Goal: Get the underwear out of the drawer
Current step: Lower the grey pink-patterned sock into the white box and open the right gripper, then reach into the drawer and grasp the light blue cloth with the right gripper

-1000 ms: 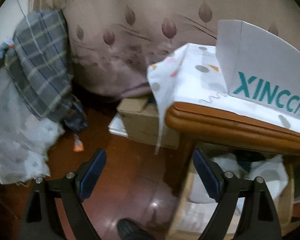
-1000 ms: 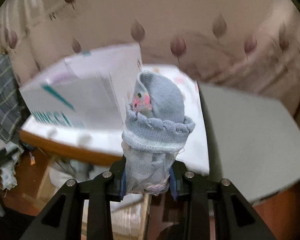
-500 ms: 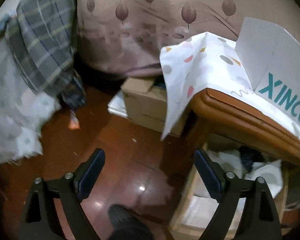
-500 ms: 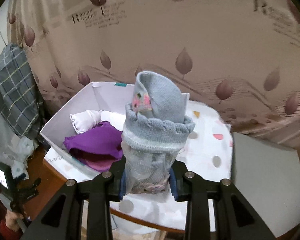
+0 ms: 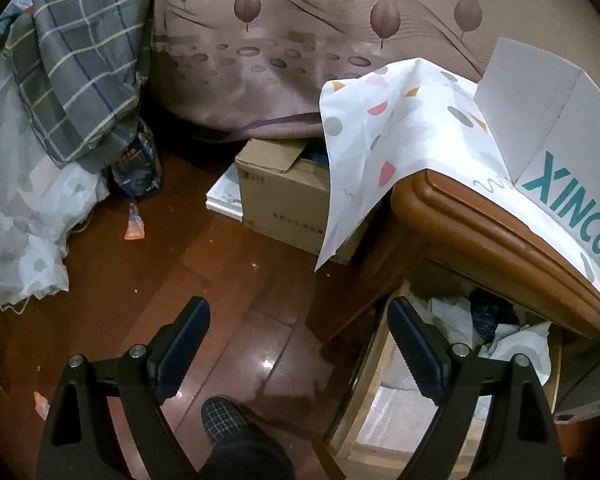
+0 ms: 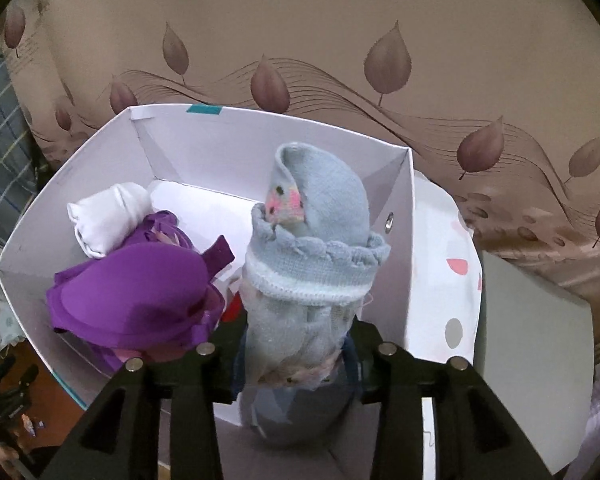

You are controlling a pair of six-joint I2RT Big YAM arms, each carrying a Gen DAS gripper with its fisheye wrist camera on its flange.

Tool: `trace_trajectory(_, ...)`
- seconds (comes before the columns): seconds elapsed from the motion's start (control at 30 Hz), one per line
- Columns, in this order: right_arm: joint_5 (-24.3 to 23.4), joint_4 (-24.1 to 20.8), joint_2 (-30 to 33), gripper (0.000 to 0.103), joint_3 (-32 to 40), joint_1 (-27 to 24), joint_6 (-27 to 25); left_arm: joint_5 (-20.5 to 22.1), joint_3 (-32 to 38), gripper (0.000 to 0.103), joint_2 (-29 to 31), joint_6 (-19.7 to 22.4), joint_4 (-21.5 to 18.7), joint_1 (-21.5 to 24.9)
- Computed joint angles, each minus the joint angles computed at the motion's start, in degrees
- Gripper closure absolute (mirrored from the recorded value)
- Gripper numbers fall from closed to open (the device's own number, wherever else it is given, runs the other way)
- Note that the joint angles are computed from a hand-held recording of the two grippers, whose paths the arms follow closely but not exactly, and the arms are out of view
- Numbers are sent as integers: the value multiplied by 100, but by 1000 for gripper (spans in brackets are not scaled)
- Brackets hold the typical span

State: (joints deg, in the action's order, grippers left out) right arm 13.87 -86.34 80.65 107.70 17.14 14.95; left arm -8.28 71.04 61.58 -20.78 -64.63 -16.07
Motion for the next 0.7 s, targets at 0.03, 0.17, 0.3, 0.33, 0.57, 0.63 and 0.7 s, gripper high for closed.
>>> trace_trajectory(0.03, 22, 32, -3, 51, -1, 22, 15, 5, 3, 15, 3, -2, -9, -11)
trace_trajectory(0.17, 217, 59, -31, 32, 34, 121, 55, 43, 15, 15, 21, 35, -32, -33)
trace_trajectory(0.3, 417, 100, -234, 26, 2, 214, -19, 113, 28, 15, 58, -8, -63, -13)
trace_trajectory(0.33, 443, 139, -320, 26, -26, 236, -49, 133, 30, 15, 67, -32, -80, 0)
trace_trajectory(0.57, 53, 381, -1590, 23, -984, 692, -447, 89, 7, 15, 62, -66, -77, -23)
trace_trajectory(0.63, 68, 238, -1943, 23, -1418, 982, -547, 120, -4, 15, 46, -41, -47, -23)
trace_trajectory(0.7, 1, 160, -2212, 23, -1826, 1236, -579, 34, -18, 15, 63, 23, -24, -64)
